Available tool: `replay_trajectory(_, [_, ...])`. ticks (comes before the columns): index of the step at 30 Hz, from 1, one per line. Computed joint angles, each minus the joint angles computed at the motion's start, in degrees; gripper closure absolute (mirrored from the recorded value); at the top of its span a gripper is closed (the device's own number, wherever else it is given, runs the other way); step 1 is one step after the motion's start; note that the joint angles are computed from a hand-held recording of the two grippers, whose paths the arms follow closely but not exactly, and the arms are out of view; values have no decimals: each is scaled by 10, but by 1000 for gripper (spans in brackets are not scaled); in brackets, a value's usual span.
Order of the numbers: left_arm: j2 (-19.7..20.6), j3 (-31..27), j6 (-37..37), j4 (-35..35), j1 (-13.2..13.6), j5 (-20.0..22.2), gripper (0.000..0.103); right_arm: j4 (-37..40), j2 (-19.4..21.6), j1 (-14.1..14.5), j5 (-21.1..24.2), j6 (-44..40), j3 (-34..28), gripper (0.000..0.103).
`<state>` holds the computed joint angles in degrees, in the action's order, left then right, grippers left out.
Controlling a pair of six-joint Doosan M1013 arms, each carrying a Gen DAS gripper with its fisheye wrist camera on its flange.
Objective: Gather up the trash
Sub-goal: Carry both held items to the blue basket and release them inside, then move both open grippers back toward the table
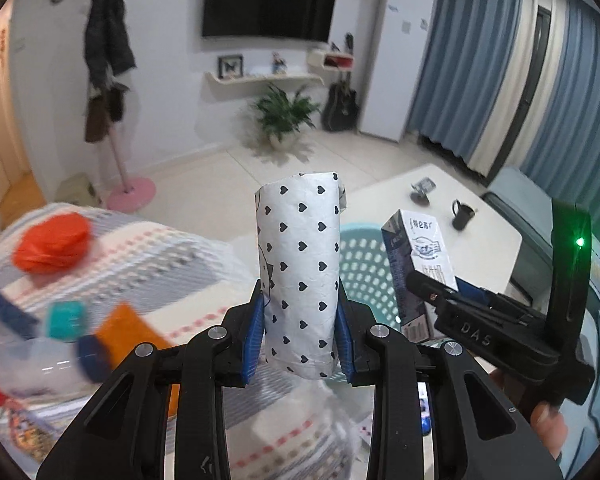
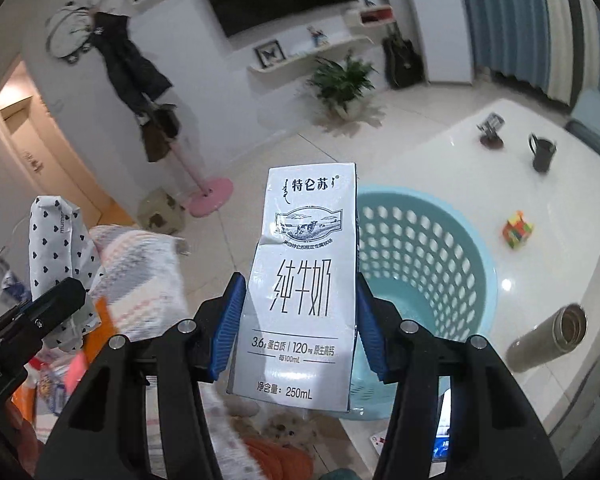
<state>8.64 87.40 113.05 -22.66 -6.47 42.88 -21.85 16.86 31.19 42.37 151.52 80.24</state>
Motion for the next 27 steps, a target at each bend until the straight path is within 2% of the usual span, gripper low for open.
replay_trajectory(2, [17, -13, -21, 25, -11, 24, 72, 10, 3, -6, 5, 3, 7, 53])
replay_trajectory(4, [44, -33, -2, -12, -9, 78, 72, 22, 6, -13, 8, 3, 14, 53])
replay_trajectory(9, [80, -55, -5, -35, -12, 125, 72, 39, 10, -25, 15, 10, 29, 53])
replay_trajectory(15, [94, -56, 1, -38, -18, 133, 69, 46, 13, -31, 27, 13, 34, 52])
replay_trajectory(16, [94, -56, -4, -35, -21, 133, 65, 47, 14, -31, 29, 13, 34, 52])
replay_trajectory(17, [92, -55, -7, -36, -22, 135, 57, 50, 14, -32, 30, 12, 35, 52])
replay_trajectory(19, [94, -58, -8, -43, -22, 135, 51, 51, 13, -33, 29, 15, 37, 52])
replay_trajectory(24, [86, -52, -7, -43, -19, 130, 51, 59, 6, -34, 20, 21, 42, 44])
replay_trajectory(27, [78, -45, -3, -50, -16, 124, 51, 48, 1, -30, 21, 29, 42, 44])
